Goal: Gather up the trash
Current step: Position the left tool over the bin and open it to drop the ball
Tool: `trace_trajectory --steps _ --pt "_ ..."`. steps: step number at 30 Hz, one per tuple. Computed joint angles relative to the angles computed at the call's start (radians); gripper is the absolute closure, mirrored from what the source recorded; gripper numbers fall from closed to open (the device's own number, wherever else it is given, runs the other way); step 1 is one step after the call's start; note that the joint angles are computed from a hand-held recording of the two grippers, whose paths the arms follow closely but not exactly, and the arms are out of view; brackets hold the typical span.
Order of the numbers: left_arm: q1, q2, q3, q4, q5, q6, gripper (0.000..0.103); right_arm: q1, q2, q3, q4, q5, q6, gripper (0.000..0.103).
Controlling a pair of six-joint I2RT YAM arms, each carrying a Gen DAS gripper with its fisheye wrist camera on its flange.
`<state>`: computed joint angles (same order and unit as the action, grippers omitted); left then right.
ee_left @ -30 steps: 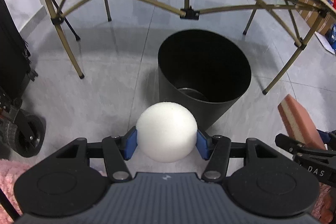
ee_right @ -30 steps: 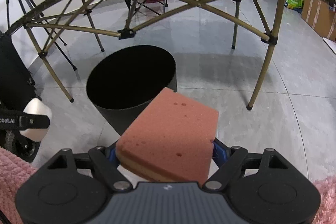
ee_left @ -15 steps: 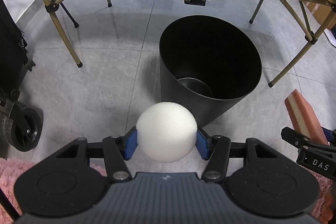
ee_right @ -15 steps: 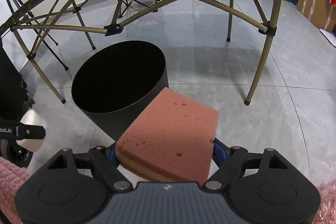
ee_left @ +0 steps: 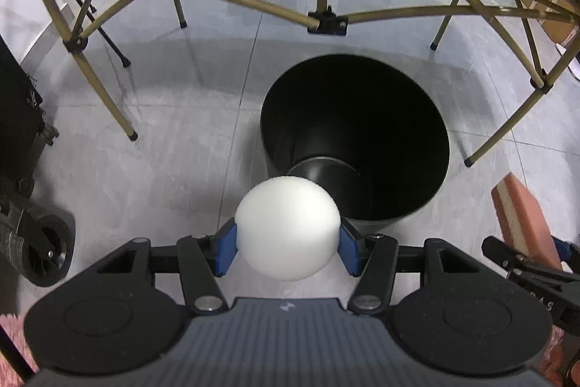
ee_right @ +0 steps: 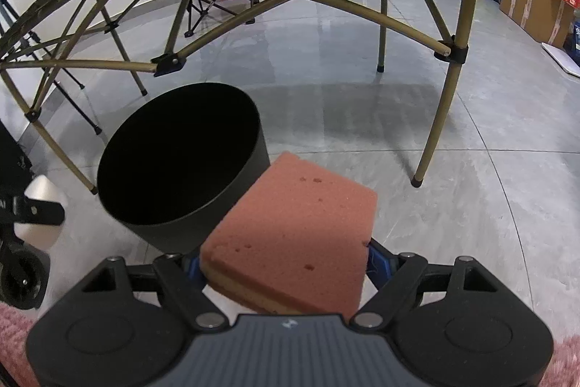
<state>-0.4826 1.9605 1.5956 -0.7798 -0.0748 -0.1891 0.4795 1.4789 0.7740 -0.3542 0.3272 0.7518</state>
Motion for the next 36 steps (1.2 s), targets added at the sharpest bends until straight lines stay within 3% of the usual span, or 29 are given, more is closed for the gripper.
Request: trace_trajectory --steps 23,36 --pt "-0.055 0.293 0.441 -0.167 0.029 -0.050 0.046 -0.152 0.088 0.026 0.069 -0.010 -0.068 0.022" --pt "-0.101 0.448 0.686 -0.264 -0.004 -0.096 0.046 -0.183 0.109 0.022 0.087 -0.025 -0.080 0.022"
